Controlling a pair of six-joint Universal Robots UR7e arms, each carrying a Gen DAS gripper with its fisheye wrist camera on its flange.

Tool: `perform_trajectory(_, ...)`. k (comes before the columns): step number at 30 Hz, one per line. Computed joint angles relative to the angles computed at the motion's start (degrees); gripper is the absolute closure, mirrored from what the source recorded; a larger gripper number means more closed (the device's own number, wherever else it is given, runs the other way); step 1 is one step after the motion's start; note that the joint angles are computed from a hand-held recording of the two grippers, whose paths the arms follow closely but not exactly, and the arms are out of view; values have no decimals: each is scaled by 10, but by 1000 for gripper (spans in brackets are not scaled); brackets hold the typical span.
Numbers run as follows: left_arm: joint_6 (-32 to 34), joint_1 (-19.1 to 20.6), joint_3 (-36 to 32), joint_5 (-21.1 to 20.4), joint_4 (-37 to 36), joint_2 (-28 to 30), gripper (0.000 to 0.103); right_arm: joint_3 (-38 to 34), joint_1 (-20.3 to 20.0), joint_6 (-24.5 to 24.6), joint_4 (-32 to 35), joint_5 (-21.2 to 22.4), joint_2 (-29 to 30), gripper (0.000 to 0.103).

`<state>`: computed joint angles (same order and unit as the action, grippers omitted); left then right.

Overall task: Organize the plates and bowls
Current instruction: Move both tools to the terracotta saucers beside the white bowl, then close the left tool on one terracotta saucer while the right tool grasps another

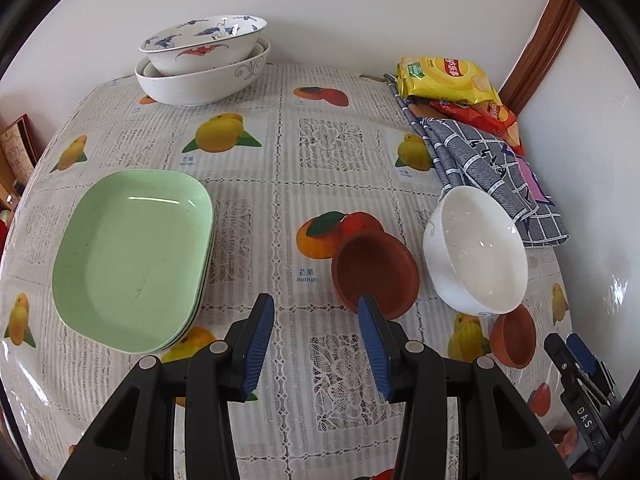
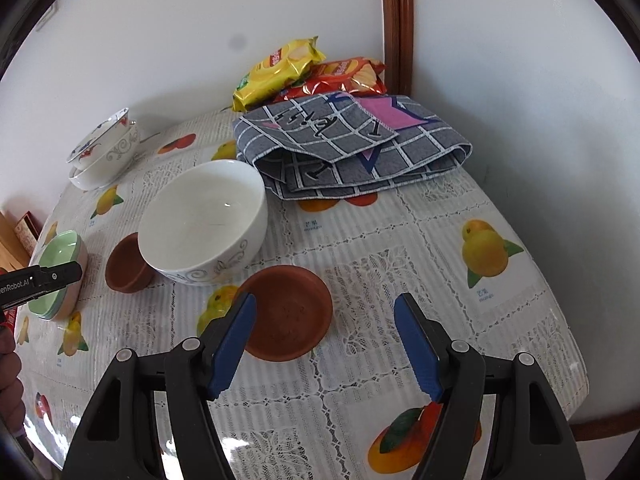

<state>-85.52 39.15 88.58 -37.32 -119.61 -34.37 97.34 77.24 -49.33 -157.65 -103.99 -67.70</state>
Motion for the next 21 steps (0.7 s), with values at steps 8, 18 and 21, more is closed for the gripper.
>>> perform_trajectory(8, 35, 23, -44, -12, 5, 29, 61, -26, -8, 5, 9, -17, 27, 32)
perform_trajectory(18, 50, 46, -66, -24, 3, 46, 61, -51, -7, 13, 25, -40, 58, 39)
perform_trajectory(21, 63, 50, -71, -24, -4, 51, 61, -58, -5, 16, 33, -43, 64, 41)
